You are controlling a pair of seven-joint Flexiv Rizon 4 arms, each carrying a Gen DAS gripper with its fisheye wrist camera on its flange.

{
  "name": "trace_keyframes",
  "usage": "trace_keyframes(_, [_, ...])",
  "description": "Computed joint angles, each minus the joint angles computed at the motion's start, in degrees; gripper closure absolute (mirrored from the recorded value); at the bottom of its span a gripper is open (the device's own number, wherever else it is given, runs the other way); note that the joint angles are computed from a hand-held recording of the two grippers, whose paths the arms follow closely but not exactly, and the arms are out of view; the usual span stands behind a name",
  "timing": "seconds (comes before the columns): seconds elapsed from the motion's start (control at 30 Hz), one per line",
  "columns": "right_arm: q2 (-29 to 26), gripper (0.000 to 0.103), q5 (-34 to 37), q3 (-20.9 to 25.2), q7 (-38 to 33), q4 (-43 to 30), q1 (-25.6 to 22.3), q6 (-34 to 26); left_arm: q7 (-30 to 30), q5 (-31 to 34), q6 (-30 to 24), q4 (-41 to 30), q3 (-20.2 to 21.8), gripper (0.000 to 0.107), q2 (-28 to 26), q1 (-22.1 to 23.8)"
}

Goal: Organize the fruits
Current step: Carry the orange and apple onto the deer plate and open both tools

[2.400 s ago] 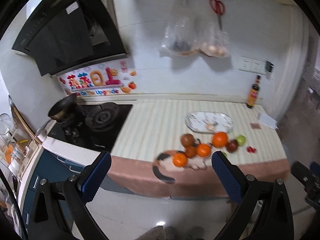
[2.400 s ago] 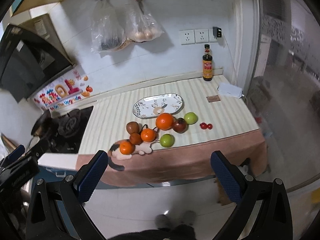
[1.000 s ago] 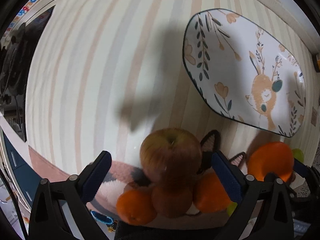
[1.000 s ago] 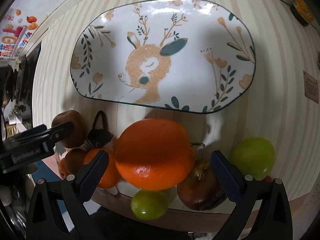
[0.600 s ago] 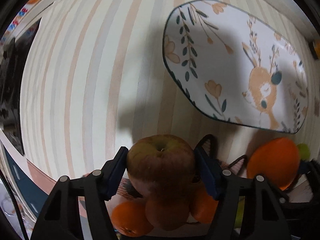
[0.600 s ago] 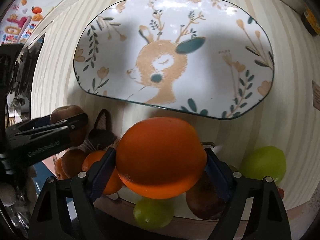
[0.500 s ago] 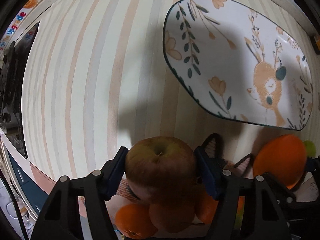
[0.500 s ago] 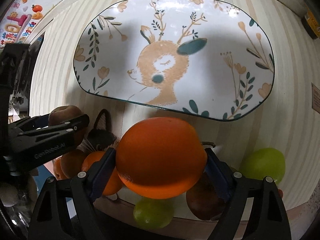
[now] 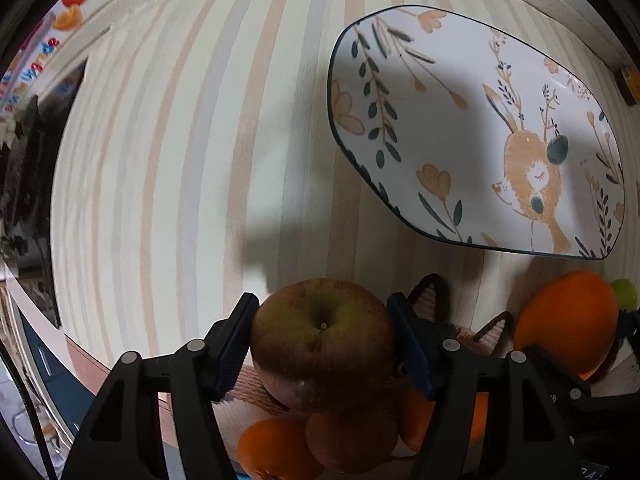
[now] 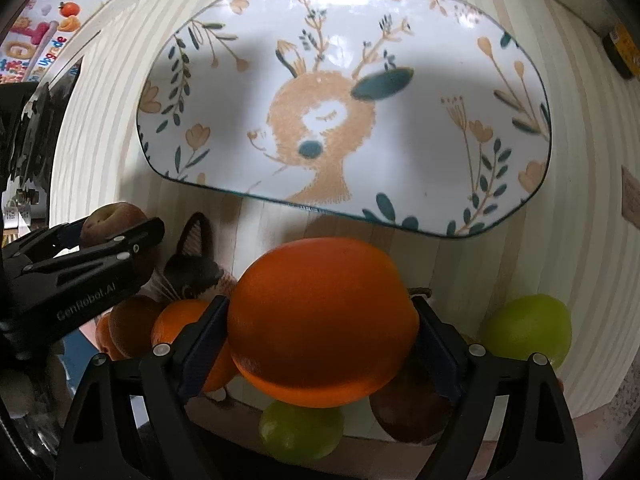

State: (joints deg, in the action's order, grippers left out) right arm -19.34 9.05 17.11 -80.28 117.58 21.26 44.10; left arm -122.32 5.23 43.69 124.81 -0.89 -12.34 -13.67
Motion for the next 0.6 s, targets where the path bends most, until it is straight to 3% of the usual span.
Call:
trace_keyframes(0.2, [1.17, 0.014, -1.56, 0.43, 2.43, 2.21, 1.67, 2.29, 0.49, -1.19, -0.46, 1.05, -0.14, 0.043, 2.67, 0.36])
trace_keyframes(0.6, [7.80, 0.015, 10.13, 1.11, -1.61, 1.46, -1.59, 1.62, 5.16, -6.01, -2.11, 0.04, -1.53, 0.043, 12.55, 1.40])
